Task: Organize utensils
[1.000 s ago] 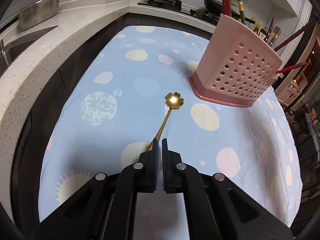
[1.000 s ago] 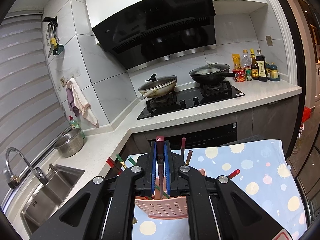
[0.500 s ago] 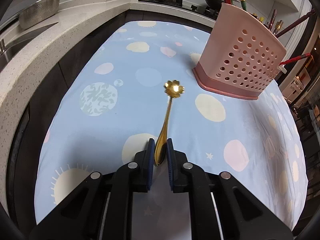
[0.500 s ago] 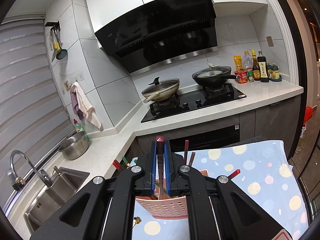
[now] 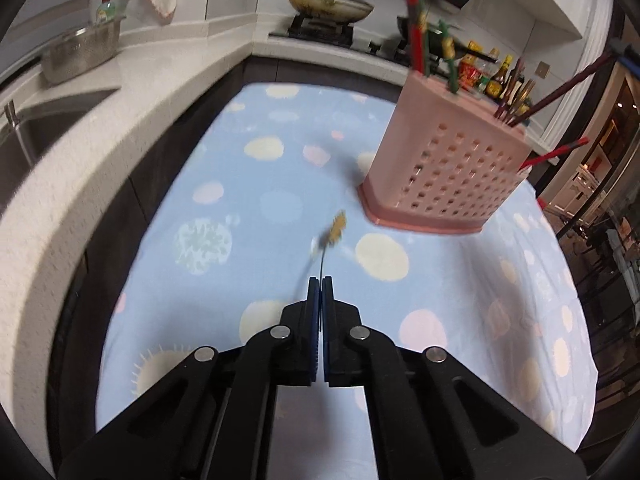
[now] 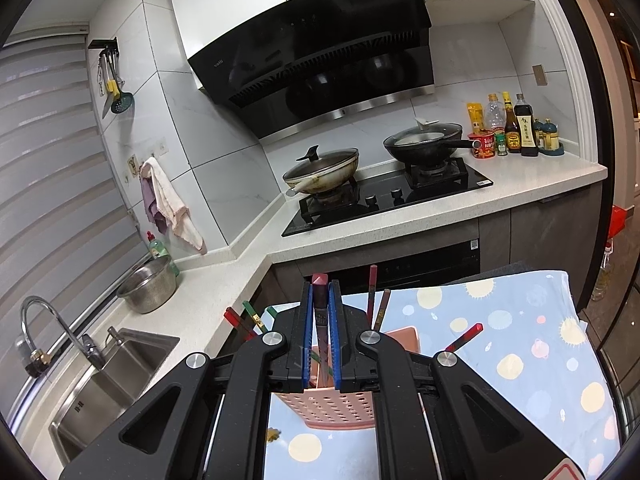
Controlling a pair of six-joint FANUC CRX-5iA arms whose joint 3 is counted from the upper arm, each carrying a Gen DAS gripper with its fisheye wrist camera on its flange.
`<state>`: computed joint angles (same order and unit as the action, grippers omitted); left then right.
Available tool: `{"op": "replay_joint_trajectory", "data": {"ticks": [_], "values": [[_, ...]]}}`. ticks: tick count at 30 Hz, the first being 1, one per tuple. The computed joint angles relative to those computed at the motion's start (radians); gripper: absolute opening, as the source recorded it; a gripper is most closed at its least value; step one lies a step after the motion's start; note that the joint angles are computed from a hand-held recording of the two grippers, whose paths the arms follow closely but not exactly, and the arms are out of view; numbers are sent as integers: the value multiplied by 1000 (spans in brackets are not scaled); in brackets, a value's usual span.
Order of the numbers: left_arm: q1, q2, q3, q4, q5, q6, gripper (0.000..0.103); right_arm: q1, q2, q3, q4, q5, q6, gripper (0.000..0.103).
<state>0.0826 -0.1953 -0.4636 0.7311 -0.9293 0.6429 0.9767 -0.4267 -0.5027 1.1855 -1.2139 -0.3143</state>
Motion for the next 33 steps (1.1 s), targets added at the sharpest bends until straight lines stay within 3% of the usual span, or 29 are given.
{"op": "replay_joint_trajectory", "data": {"ticks": [8, 18, 23, 28, 33], "values": [[-19, 7, 126, 33, -64, 0, 0, -16, -2, -5, -16, 19, 9, 7], [-90, 68, 376, 28, -153, -16, 1, -86, 24, 20, -34, 77, 73, 7], [-140, 91, 448, -19, -142, -33, 1, -116, 34, 24, -42, 106, 87, 7], [-196, 156, 525, -132, -177, 29, 1, -143, 54, 39, -58, 123, 120, 7], [-227, 179, 525, -200, -162, 60, 1, -159, 66, 43, -81, 134, 137, 7]]}}
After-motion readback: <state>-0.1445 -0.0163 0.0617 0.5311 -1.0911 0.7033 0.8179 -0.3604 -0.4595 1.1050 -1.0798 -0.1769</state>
